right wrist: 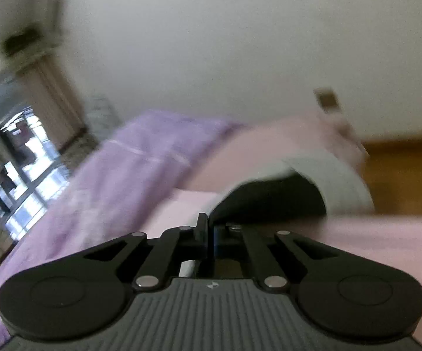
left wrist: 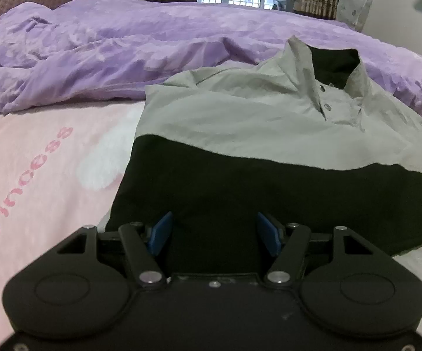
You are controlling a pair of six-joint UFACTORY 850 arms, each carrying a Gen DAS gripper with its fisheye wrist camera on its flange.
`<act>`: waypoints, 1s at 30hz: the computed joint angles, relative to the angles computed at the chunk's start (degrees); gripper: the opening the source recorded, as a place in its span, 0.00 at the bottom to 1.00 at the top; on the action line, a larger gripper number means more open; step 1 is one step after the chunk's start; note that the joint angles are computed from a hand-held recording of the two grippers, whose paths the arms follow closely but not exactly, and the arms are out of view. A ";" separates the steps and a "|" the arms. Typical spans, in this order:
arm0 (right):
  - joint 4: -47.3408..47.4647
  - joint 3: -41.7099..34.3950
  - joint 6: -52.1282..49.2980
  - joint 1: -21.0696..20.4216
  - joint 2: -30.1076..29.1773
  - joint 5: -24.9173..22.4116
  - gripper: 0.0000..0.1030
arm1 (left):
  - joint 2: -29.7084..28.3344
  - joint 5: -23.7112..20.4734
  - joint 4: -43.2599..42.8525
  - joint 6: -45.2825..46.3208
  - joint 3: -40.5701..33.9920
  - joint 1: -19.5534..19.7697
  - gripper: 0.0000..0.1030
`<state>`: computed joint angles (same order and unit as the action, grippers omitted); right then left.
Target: Fold large clothes
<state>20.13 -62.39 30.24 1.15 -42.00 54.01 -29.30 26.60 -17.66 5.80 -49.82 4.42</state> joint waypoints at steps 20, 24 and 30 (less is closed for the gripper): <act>-36.67 -6.57 -11.52 30.72 1.04 -23.79 0.42 | 6.46 2.59 13.26 -15.50 5.41 2.32 0.63; -41.03 0.06 -3.82 26.41 5.18 -19.04 0.49 | 5.78 2.90 17.22 -20.25 4.73 2.16 0.63; -24.59 1.94 -15.31 21.47 5.34 -13.10 0.54 | 4.26 3.40 16.40 -19.01 0.48 -3.41 0.63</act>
<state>-4.46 -60.45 14.93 22.62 -36.66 40.91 -25.04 29.99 -1.26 -13.21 -49.34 1.01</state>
